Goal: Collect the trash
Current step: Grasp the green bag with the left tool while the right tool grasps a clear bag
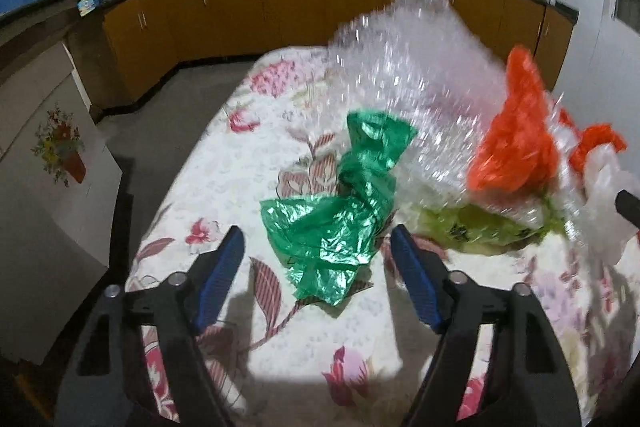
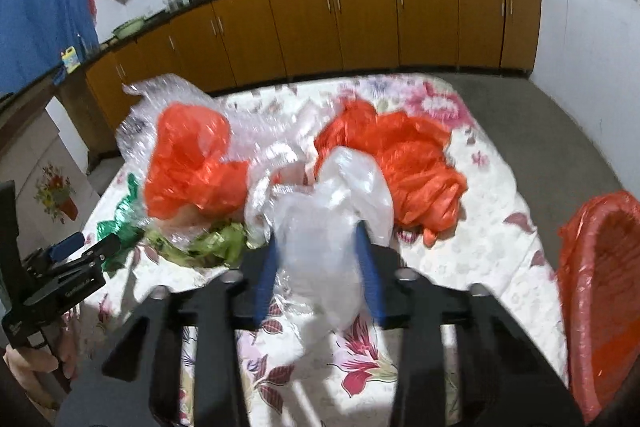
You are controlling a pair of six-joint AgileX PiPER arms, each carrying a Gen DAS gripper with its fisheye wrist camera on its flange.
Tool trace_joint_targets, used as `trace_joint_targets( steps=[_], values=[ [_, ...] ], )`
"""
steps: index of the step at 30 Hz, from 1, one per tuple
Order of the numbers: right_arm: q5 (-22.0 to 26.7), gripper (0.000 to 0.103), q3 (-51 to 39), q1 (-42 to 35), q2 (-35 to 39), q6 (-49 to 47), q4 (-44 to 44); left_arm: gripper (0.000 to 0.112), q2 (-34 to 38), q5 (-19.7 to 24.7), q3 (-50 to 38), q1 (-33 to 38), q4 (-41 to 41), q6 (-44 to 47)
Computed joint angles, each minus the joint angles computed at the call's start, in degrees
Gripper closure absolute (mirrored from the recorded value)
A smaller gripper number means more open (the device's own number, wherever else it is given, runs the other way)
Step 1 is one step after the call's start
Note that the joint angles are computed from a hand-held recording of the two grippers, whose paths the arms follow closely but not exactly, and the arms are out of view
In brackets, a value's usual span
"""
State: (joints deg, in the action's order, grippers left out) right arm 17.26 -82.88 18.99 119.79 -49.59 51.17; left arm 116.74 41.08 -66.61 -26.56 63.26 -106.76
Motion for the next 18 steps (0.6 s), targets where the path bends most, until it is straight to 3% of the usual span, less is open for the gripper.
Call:
trace_joint_targets(
  steps=[2,6,8,11,18],
  values=[
    [1.44,0.09,-0.29,-0.77,0.73,-0.75,1.43,0.053,0.55,-3.44,0.05,1.56,-1.87,1.54],
    [3.15,0.095,0.58,-1.97,0.56,-4.92,5.53,0.068,0.13,-7.53,1.71,2.87,-0.94,0.13],
    [3.18,0.097,2.0,-2.29,-0.28,-8.07,8.08,0.088,0.07,-7.96,2.0,3.03,-0.45,0.36],
    [3.14,0.097,4.18,-2.68,-1.79,-13.03,12.32,0.107,-0.59,-9.67,3.49,3.16,1.56,-1.05],
    [2.89,0.098,10.71,-3.63,-6.59,-24.28,21.62,0.108,-3.77,-8.69,8.44,0.13,9.31,-10.84]
  ],
)
